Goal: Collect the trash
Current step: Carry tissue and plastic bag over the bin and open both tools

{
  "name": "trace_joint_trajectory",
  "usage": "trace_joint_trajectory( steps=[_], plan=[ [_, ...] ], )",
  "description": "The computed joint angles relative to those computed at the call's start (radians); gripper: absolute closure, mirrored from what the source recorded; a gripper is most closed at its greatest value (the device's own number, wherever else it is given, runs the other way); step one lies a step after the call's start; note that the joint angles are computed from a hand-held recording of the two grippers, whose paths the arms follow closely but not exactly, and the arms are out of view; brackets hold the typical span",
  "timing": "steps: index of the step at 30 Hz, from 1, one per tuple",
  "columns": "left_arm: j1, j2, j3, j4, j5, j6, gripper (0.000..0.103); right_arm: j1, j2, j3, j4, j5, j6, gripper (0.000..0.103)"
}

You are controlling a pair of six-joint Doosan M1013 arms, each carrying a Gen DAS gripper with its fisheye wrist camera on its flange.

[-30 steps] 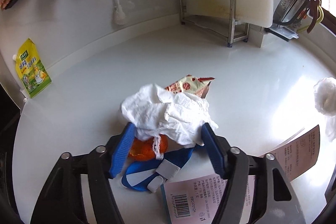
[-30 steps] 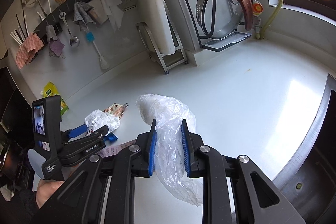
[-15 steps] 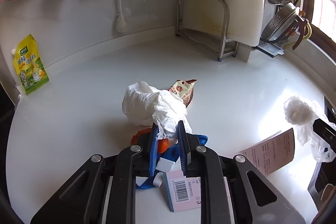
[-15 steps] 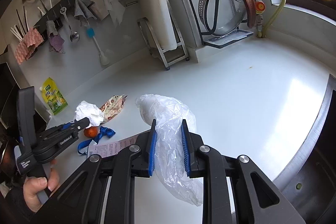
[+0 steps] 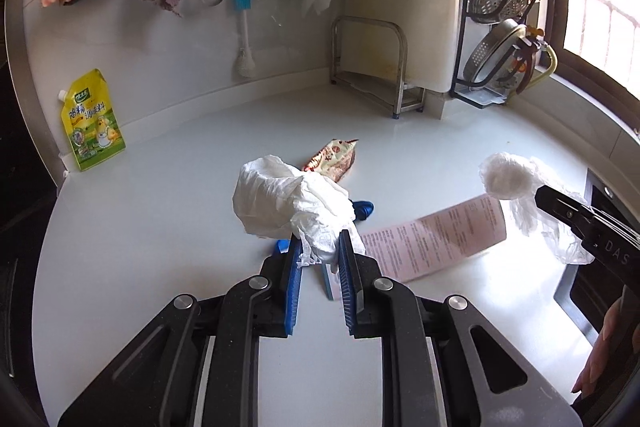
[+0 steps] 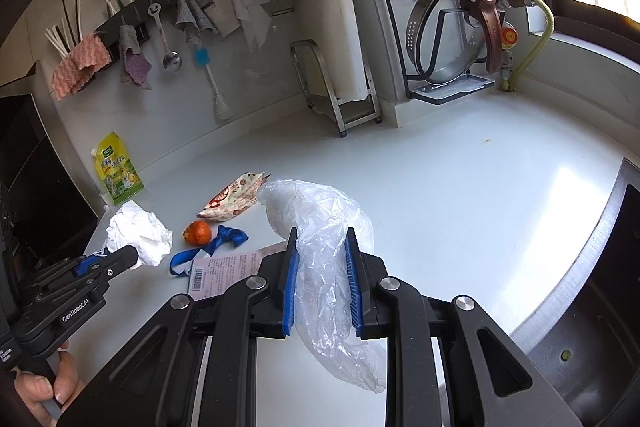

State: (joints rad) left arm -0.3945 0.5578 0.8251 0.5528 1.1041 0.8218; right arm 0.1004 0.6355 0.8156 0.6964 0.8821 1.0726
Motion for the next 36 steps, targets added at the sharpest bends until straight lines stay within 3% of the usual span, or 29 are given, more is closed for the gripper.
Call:
trace_joint_trajectory(
  steps=[3,8,12,19,26,36],
  plan=[
    [-0.01,-0.049,0.074,-0.019,-0.041,-0.034,0.085,-0.002,-0.062,0.096,0.029,-0.021,-0.058,0.083],
    [-0.052,-0.131,0.196,0.052,-0.076,-0.106,0.085,-0.017,-0.177,0.274,0.11,-0.056,-0.153,0.083],
    [-0.093,-0.189,0.277,0.117,-0.076,-0.151,0.085,-0.022,-0.264,0.411,0.155,-0.106,-0.227,0.083],
    [-0.152,-0.265,0.395,0.13,-0.09,-0.209,0.085,-0.039,-0.381,0.593,0.205,-0.113,-0.294,0.083],
    [-0.172,-0.297,0.476,0.063,-0.108,-0.213,0.085,-0.057,-0.448,0.695,0.161,-0.085,-0.308,0.083],
    [-0.18,-0.306,0.531,-0.05,-0.13,-0.163,0.085,-0.037,-0.461,0.761,0.059,-0.068,-0.256,0.083]
  ],
)
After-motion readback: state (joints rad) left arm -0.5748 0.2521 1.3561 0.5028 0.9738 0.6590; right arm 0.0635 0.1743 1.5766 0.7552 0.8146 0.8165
